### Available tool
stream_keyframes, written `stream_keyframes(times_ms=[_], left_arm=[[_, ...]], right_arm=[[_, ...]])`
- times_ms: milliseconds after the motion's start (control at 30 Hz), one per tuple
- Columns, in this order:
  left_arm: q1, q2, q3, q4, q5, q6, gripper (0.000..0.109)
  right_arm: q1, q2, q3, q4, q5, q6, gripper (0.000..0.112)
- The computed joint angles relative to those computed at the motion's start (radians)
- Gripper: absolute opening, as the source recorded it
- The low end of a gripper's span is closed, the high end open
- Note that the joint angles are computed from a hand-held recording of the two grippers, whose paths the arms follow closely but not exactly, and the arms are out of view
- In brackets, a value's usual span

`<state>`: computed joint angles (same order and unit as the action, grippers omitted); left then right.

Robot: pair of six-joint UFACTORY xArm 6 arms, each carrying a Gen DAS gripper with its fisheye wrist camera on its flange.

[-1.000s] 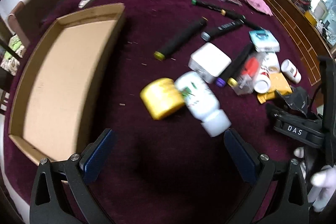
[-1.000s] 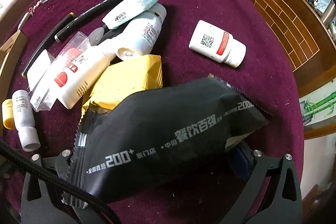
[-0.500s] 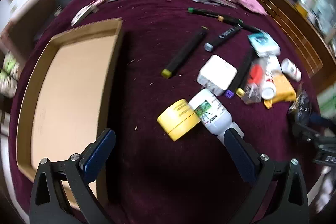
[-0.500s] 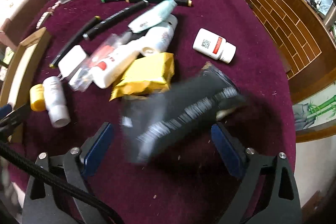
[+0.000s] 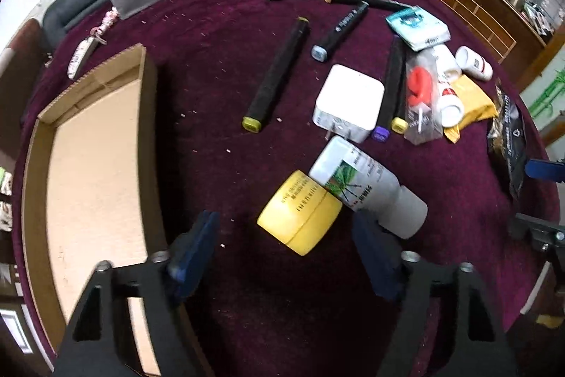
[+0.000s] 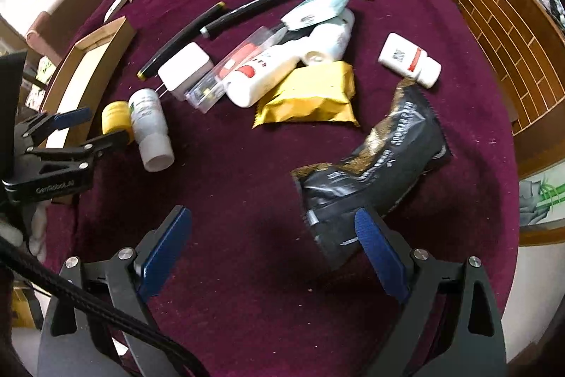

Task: Organize objects
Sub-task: 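Grasp the yellow jar with the left tool while the right tool releases the black snack bag, then grasp the white green-labelled bottle with the right tool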

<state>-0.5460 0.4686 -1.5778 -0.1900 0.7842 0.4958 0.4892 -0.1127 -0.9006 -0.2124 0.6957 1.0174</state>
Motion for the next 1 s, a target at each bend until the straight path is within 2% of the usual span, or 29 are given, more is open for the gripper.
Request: stream_keyframes(times_ms=[33, 100, 600, 733, 867, 933, 1000], left_arm=[[0.001, 0.009, -0.013, -0.006, 0.017, 0.005, 0.049], [0.001, 0.031, -0.042, -0.021, 0.044, 0.011, 0.045], [-0.007, 0.037, -0.02, -0.081, -0.026, -0.028, 0.045], [-0.013, 0.045, -0.029, -0.076, -0.042, -0.052, 0.042], [0.014, 0.036, -0.027, -0.141, -0.018, -0.072, 0.042], [0.026, 0.011, -0.003, -0.145, -0.02, -0.088, 0.042], [0.043, -0.046, 0.055, -0.163, -0.037, -0.093, 0.042]], right_arm=[[0.003, 0.009, -0.01, 0.002, 0.003, -0.005, 0.095], [0.005, 0.026, -0.025, 0.011, 0.0, -0.02, 0.095], [0.0, 0.154, -0.154, 0.127, -0.018, -0.161, 0.095], [-0.003, 0.221, -0.244, 0.132, 0.022, -0.212, 0.095], [-0.001, 0.274, -0.317, 0.122, 0.063, -0.252, 0.094], [0.0, 0.302, -0.357, 0.123, 0.088, -0.28, 0.094], [-0.001, 0.327, -0.389, 0.128, 0.104, -0.305, 0.089]])
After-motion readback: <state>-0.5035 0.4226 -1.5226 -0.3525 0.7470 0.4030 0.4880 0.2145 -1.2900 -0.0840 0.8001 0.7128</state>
